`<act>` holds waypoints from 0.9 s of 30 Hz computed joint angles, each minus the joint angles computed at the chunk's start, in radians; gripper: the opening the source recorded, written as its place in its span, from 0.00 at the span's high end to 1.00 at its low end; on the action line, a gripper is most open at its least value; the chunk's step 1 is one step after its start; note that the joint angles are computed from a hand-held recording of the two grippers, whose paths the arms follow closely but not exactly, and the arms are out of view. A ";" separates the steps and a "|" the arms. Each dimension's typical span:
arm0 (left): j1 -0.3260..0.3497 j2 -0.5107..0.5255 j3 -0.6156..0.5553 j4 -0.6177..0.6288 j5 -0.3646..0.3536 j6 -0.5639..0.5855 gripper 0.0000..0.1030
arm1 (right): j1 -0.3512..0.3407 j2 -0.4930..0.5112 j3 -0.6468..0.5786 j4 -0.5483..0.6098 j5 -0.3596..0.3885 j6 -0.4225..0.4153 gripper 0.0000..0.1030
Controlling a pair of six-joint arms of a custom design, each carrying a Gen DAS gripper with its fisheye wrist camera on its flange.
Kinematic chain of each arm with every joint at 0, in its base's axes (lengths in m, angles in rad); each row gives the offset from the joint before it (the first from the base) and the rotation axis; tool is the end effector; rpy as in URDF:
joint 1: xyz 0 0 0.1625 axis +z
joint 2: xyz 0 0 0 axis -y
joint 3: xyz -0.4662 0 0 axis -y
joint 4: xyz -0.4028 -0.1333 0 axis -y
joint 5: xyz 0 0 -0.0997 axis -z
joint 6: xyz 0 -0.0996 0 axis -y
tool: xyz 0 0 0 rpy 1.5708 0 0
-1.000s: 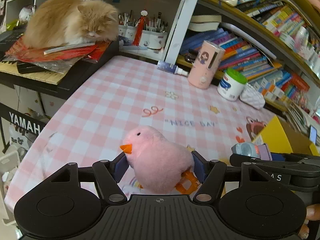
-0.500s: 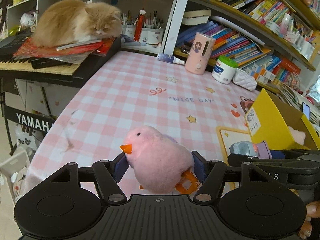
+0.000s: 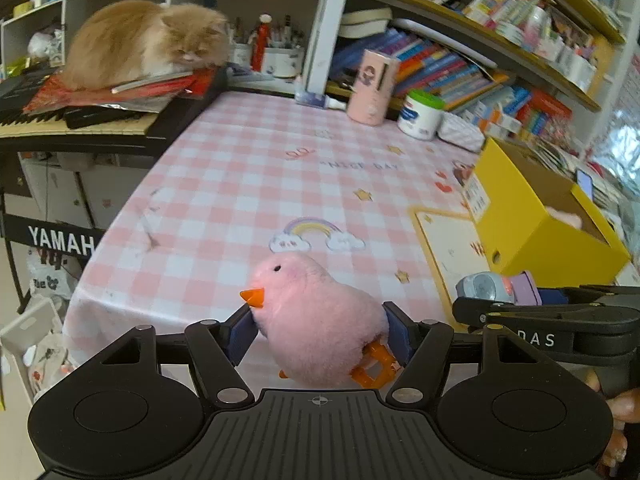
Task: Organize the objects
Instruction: 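Carry the pink chick and toy car with both grippers to the yellow box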
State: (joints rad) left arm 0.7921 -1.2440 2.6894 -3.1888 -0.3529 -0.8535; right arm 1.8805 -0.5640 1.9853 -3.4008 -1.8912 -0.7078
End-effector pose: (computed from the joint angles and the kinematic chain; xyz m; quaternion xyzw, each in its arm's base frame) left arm -0.0522 -0.3758 0.1876 -0.0798 0.8148 -0.4636 0.3389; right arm 0.2748 -0.5242 -0.0337 0.4426 -0.8600 0.1655 0.1927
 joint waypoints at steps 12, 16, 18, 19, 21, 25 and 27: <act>-0.048 0.037 0.020 -0.018 -0.078 0.033 0.36 | -0.035 -0.056 0.134 -0.102 -0.041 0.054 0.35; -0.047 0.076 0.014 -0.084 -0.116 0.094 0.36 | -0.047 -0.073 0.162 -0.131 -0.061 0.070 0.35; -0.043 0.089 0.009 -0.110 -0.133 0.124 0.36 | -0.053 -0.079 0.172 -0.142 -0.073 0.079 0.35; -0.042 0.095 0.006 -0.121 -0.142 0.138 0.36 | -0.056 -0.083 0.178 -0.147 -0.077 0.082 0.35; -0.042 0.104 0.003 -0.134 -0.155 0.158 0.36 | -0.061 -0.089 0.187 -0.158 -0.087 0.092 0.35; -0.043 0.120 -0.002 -0.160 -0.176 0.193 0.36 | -0.067 -0.098 0.202 -0.179 -0.103 0.108 0.35; -0.042 0.130 -0.006 -0.175 -0.184 0.210 0.36 | -0.068 -0.101 0.207 -0.183 -0.109 0.111 0.35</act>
